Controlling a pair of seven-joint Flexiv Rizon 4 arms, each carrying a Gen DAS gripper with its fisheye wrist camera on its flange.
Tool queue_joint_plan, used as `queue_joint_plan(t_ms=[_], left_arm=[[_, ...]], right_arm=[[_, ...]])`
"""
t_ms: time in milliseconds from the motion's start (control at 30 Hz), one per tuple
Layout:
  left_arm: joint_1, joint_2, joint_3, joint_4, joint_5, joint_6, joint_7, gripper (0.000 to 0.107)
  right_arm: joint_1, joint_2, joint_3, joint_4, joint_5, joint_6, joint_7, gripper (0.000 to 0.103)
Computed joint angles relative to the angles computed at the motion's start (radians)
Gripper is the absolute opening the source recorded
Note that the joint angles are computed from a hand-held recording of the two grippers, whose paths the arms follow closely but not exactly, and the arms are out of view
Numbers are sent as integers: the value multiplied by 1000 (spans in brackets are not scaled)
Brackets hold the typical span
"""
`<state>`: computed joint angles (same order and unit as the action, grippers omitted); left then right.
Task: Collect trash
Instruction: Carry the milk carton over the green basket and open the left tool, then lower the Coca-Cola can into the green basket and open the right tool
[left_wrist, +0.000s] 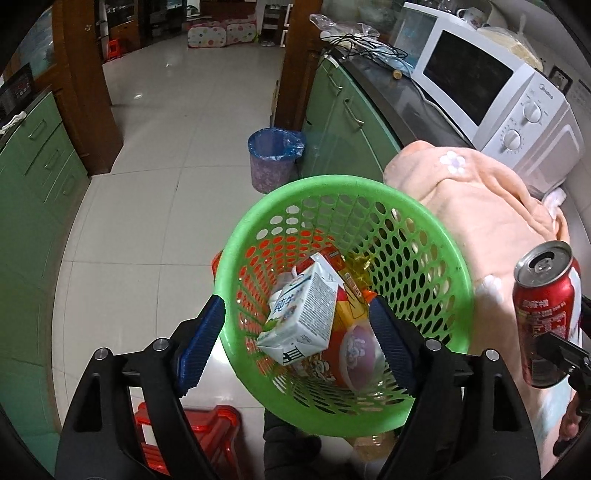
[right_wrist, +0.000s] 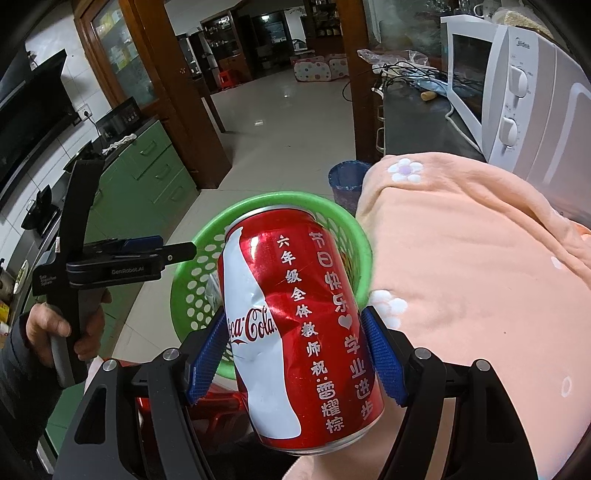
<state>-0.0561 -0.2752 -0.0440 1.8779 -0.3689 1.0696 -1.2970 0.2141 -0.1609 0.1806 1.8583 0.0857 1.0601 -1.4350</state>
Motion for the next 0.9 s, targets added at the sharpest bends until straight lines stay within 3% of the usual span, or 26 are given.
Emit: queue_joint_plan(t_ms=[633, 700, 900], left_arm=[[14, 41, 10, 32, -32, 1, 1, 90], [14, 40, 10, 31, -32, -5, -3, 90], [16, 43, 11, 31, -36, -12, -6, 90]], right_arm=[[6, -71, 13, -50, 16, -8, 41, 70], [6, -73, 14, -55, 23, 2, 42, 83], [10, -68, 15, -53, 13, 23, 42, 89]])
